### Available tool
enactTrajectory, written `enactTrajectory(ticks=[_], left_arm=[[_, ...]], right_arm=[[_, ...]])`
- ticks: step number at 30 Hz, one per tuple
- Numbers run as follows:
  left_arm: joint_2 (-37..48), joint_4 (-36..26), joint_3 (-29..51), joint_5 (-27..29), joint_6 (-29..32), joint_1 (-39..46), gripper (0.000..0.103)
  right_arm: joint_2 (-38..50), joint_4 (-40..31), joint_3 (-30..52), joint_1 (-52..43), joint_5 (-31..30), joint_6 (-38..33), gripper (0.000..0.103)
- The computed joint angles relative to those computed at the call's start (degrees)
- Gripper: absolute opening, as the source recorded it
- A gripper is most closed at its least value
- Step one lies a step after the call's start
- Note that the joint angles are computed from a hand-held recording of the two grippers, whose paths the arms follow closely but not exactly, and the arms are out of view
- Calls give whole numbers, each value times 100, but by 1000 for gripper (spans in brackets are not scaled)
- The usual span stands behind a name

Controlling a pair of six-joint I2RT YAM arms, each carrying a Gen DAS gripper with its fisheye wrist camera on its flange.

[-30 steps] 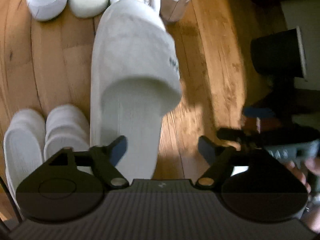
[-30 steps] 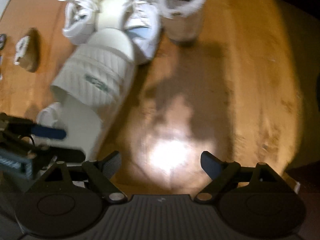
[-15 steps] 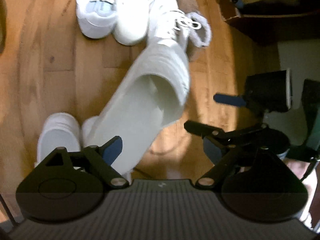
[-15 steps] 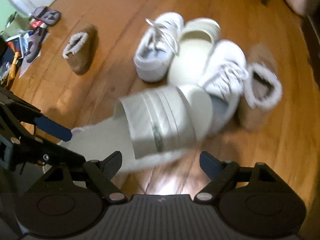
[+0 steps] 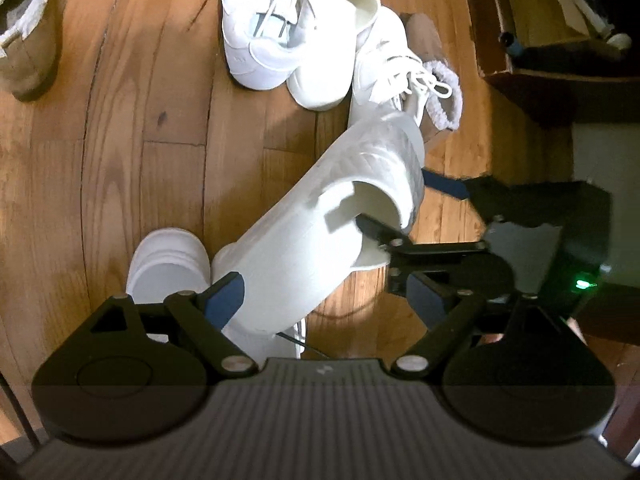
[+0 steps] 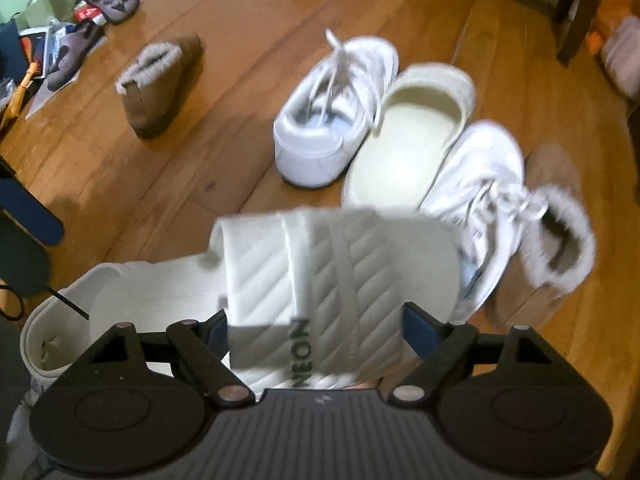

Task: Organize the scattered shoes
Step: 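Close the right gripper on the NEON slide while the left gripper holds it, then lower the slide beside the clogs with the right gripper and open it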

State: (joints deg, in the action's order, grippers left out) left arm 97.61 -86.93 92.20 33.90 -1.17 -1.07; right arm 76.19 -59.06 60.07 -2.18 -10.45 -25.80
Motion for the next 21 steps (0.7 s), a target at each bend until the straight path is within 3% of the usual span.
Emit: enactTrajectory(ticks=[3,9,15,19,21], left_arm=[[-6,-53,32,1,54,-16,89],[-48,-190,191,-84,343,38,89],[-261,133,209,-1021,829,-239,90],[86,-135,233,-423,1038,-79,91],[138,-124,194,-423,1068,-130,91]], right_arm=[[-21,19,-10,44,108,333,79],[292,-1010,663,-598,-165,1898,78],[173,-2118,606,-2384,-988,2373,77],[13,-2532,5,-4121,-1224,2513,77],[63,-2688,-304,-5037,-1292,2584,77]])
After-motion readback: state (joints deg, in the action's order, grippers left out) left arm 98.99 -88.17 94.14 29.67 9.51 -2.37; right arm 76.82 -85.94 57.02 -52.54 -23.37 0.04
